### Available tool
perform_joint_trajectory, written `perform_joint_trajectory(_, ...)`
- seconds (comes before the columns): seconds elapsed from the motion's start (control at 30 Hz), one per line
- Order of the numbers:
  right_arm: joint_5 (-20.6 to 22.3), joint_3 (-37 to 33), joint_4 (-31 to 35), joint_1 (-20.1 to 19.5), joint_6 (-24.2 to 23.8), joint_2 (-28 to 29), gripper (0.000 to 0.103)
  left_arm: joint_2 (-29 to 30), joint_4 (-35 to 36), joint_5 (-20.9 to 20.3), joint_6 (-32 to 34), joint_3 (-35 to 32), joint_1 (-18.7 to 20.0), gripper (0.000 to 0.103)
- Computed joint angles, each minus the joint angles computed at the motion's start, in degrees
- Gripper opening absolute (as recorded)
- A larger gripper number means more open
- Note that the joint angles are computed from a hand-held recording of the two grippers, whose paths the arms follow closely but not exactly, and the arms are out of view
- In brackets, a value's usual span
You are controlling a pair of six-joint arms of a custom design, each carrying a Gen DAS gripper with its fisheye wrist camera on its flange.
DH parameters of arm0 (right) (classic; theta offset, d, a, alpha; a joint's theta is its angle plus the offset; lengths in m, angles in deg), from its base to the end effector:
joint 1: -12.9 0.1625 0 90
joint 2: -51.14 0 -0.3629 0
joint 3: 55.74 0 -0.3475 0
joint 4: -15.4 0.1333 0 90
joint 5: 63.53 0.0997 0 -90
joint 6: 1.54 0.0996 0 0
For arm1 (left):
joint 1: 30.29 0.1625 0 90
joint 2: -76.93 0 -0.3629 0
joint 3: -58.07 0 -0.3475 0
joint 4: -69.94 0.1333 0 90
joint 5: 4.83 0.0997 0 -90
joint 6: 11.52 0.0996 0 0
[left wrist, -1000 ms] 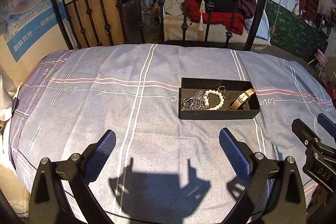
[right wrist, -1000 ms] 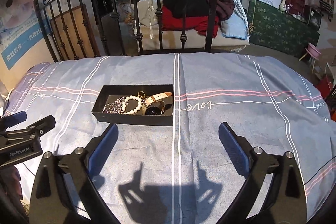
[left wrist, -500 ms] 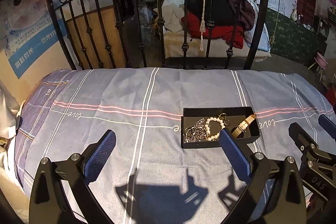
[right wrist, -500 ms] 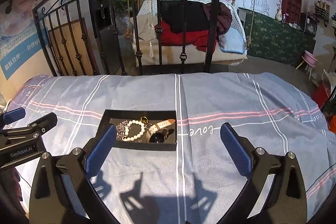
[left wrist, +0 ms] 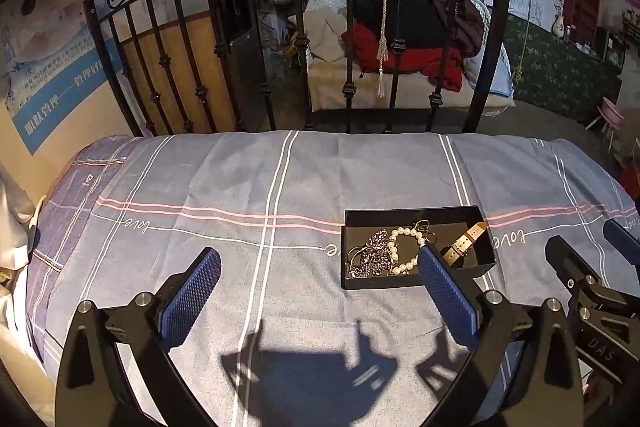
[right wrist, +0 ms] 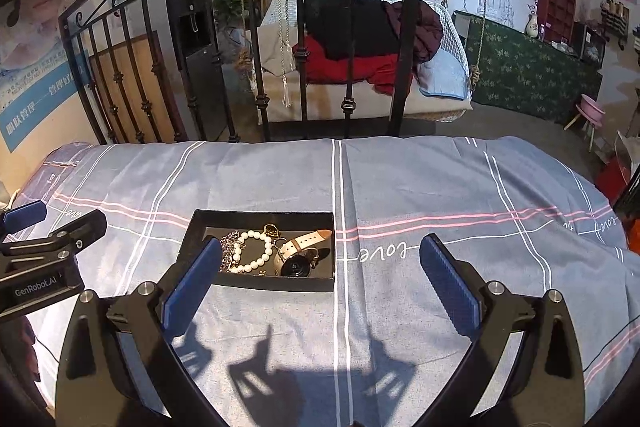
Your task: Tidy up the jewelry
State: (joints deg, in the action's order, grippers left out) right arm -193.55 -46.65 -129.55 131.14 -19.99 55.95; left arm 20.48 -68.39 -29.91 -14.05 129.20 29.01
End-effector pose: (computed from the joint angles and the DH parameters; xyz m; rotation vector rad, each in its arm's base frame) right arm 0.4510 -0.6934 0.0565 0.6360 -2.2809 0.9481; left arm -0.1361 -0.6671 0.3970 0.1148 2.0559 -0.9537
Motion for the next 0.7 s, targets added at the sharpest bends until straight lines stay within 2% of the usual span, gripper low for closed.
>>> perform_joint_trajectory(0.43,-0.5,-4.3,2.4,0.2,0.1,2.1,0.097,-0.5,0.7,-0.3,-1.2,0.3,0.1,0.097)
perform_joint_trajectory(0.7,-0.6,-4.5,2.5,0.3,0.0,2.2,0.097,-0.7,1.3,-0.3,-1.7,0.4,0.1,0.097)
